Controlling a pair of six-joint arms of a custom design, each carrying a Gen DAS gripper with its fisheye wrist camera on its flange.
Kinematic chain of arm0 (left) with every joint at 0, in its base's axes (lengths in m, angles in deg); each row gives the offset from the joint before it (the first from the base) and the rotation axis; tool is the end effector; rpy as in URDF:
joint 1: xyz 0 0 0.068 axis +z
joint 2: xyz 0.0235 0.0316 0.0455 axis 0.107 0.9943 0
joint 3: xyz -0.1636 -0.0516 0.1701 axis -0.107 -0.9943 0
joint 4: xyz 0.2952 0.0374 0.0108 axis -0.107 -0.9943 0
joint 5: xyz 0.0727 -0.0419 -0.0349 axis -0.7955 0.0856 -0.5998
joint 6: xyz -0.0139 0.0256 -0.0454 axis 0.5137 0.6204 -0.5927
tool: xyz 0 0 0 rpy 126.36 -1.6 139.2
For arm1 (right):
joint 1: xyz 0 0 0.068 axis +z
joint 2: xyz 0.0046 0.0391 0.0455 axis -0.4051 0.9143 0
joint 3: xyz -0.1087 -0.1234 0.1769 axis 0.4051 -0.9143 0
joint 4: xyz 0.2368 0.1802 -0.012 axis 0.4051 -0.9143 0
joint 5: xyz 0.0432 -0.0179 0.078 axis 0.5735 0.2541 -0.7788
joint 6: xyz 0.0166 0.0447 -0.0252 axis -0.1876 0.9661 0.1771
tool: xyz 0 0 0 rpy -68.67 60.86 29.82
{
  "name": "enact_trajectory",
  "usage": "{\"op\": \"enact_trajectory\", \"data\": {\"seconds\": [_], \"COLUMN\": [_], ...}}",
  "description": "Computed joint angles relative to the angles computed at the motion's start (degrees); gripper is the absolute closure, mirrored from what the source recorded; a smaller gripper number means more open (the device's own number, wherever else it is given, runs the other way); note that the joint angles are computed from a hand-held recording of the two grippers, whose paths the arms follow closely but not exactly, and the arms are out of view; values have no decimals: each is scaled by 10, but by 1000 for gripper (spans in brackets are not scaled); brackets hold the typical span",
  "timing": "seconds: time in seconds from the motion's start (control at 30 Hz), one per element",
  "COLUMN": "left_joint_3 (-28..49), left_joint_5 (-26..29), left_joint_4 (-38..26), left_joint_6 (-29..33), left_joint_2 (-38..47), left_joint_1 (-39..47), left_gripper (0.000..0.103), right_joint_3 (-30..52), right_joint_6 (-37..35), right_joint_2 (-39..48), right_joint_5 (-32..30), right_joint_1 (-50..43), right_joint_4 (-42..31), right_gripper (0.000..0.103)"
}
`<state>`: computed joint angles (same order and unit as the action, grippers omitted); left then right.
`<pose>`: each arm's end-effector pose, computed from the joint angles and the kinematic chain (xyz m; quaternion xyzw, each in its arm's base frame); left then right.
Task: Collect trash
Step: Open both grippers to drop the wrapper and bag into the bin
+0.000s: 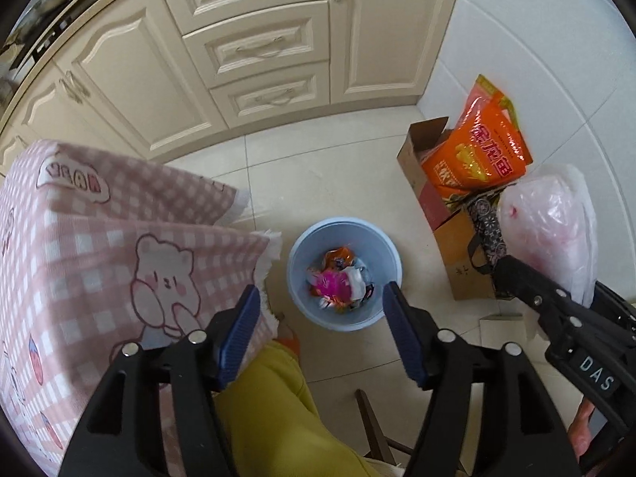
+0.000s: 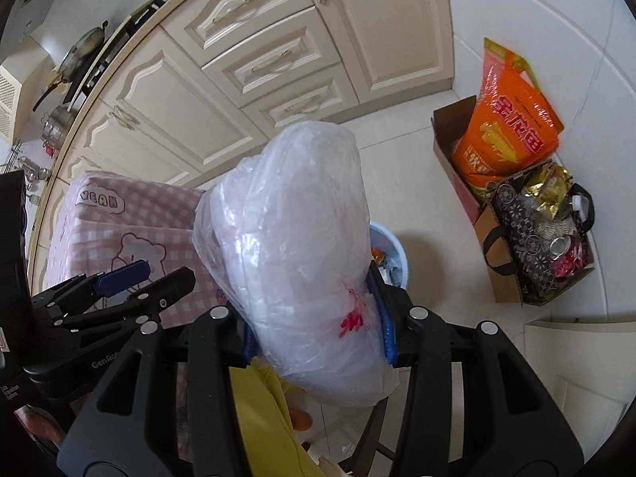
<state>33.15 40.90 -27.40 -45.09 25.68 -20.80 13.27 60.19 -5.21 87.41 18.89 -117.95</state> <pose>0.2408 -0.1214 0.2784 0.2708 0.9513 -0.0169 0.1466 0.1429 0.1207 0.2619 0.2591 0.9252 0.1462 0.2356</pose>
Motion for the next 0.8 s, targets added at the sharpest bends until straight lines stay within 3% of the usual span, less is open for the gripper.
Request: {"op": "enact_trajectory", "data": {"seconds": [0.2, 0.23, 0.3, 0.5, 0.8], "left_joint_3": [-7, -7, -7, -26, -60], "left_joint_5": [7, 8, 12, 6, 24], "left_joint_4": [-16, -19, -20, -3, -8], "left_joint_6": [21, 27, 36, 54, 73], "left_joint_2": [-20, -26, -35, -57, -104], "left_joint_1": [32, 41, 55, 86, 91], "left_gripper": [38, 38, 34, 28, 28], "right_joint_3": [42, 55, 72, 58, 65], "right_joint_6": [-41, -51, -43, -11, 66], "right_joint_2": [80, 100, 124, 127, 102], "right_joint_5": [-21, -23, -21, -44, 22], "right_joint_1": [-16, -18, -15, -9, 71], "right_joint_4": [40, 45, 37, 41, -1], "right_gripper": [52, 48, 28, 27, 27]}}
